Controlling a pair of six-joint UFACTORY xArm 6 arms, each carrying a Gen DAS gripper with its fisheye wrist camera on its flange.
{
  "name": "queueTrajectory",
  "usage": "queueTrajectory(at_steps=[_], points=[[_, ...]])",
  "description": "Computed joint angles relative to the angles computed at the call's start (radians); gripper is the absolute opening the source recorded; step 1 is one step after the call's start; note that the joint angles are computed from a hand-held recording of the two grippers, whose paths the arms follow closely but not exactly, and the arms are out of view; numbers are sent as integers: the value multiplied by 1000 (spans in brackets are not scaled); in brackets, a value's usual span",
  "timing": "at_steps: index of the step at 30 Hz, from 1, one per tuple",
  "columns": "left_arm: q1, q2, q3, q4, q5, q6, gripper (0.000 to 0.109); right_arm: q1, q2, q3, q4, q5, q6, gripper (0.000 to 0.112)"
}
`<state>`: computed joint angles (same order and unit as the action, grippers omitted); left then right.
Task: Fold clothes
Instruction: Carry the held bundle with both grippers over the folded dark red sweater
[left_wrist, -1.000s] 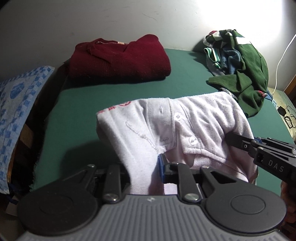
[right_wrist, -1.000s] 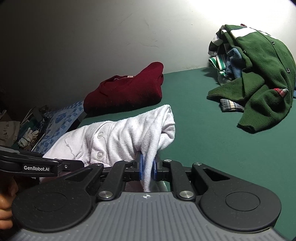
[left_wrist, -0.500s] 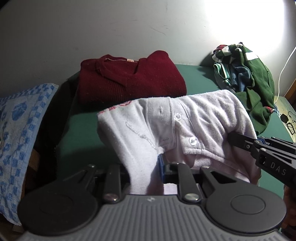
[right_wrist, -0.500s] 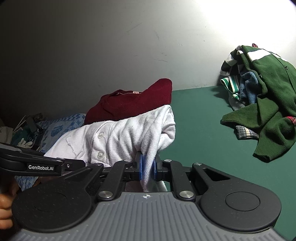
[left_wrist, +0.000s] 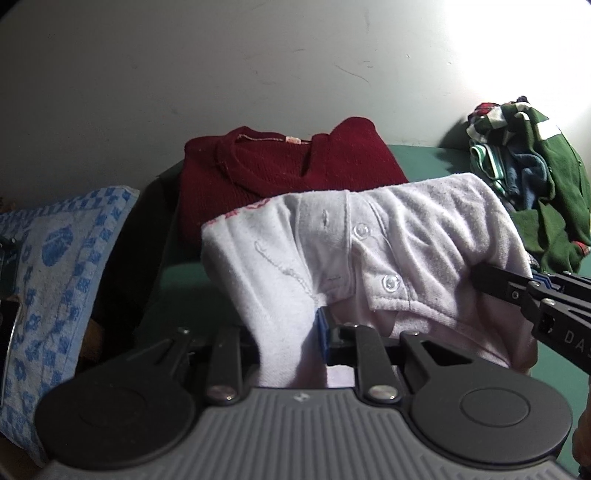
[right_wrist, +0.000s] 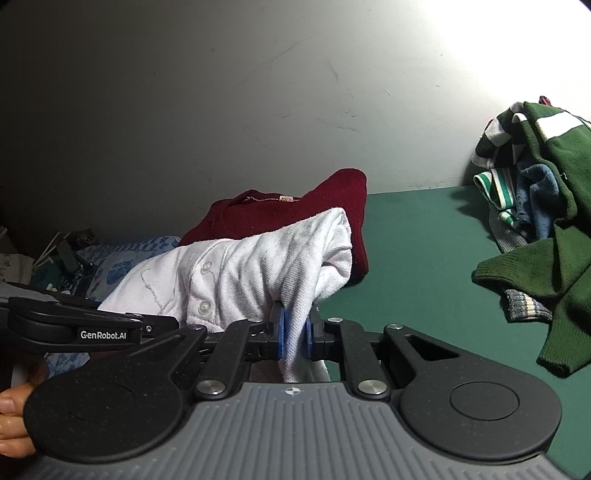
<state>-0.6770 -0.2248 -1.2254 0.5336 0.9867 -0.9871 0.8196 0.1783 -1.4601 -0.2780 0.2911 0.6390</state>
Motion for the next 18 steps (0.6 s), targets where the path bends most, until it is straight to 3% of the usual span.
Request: queueTrajectory(at_steps=[6, 18], points=[[36, 52, -51, 34, -22, 15, 20, -9, 67, -103, 16, 23, -50, 12], [158, 127, -94, -15, -167, 156, 20, -11, 250, -387, -128, 150, 82, 11]])
